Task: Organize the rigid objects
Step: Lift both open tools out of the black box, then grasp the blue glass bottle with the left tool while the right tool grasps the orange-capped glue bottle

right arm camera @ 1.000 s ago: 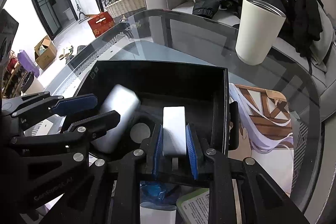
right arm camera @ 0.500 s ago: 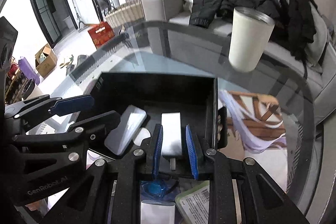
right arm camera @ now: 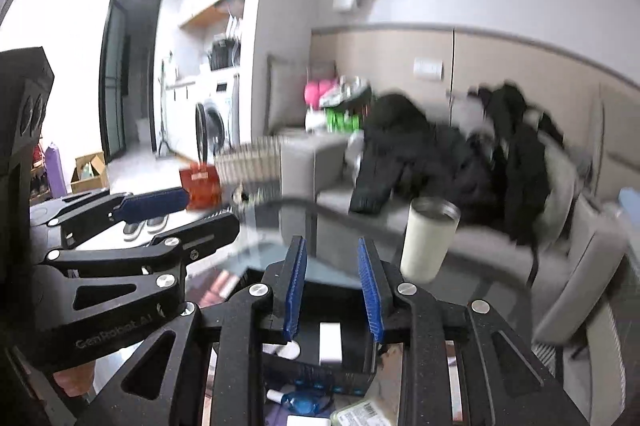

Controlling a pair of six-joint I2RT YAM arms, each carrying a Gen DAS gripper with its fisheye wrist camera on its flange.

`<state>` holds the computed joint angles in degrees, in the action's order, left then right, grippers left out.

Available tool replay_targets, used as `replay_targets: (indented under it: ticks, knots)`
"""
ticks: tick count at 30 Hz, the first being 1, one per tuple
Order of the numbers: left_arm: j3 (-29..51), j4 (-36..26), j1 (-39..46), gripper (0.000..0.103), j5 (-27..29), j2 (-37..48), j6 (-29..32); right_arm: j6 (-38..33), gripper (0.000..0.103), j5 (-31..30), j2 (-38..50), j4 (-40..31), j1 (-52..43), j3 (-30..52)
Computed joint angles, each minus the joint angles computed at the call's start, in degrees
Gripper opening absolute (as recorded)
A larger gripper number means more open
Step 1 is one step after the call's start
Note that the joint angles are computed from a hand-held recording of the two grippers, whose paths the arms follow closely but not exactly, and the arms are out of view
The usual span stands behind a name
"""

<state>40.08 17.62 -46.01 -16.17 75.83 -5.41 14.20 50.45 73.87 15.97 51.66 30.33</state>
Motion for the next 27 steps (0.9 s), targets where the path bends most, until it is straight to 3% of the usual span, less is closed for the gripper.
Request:
replay_targets:
  ticks: [4, 7, 12, 19, 22, 27]
  knots:
    - [-4.12, 0.67, -1.12, 0.068, -0.80, -6.04, -0.91, -1.71, 0.028, 6.98, -4.74, 0.88, 7.12, -2.37]
    - [-6.11, 0.71, -2.89, 0.070, -2.53, -9.21, -0.80, -2.30, 0.029, 11.38, -7.32, 0.69, 12.11, -3.88]
    - [-7.04, -0.88, -3.52, 0.074, -1.70, -9.47, -1.56, 2.86, 0.030, 15.69, -9.98, -7.79, 19.24, -3.91]
    - [-7.40, -2.13, -6.10, 0.075, -1.05, -3.94, -1.35, 19.88, 0.030, 13.74, -11.21, -27.72, 20.84, -4.04]
    - [-7.72, -1.81, -6.83, 0.075, -0.39, -0.79, -1.78, 25.13, 0.030, 11.27, -11.42, -32.03, 19.93, -6.38]
    - [-7.18, -3.00, -8.54, 0.075, -0.09, 5.83, -1.30, 26.85, 0.030, 4.19, -10.86, -29.47, 14.76, -12.11]
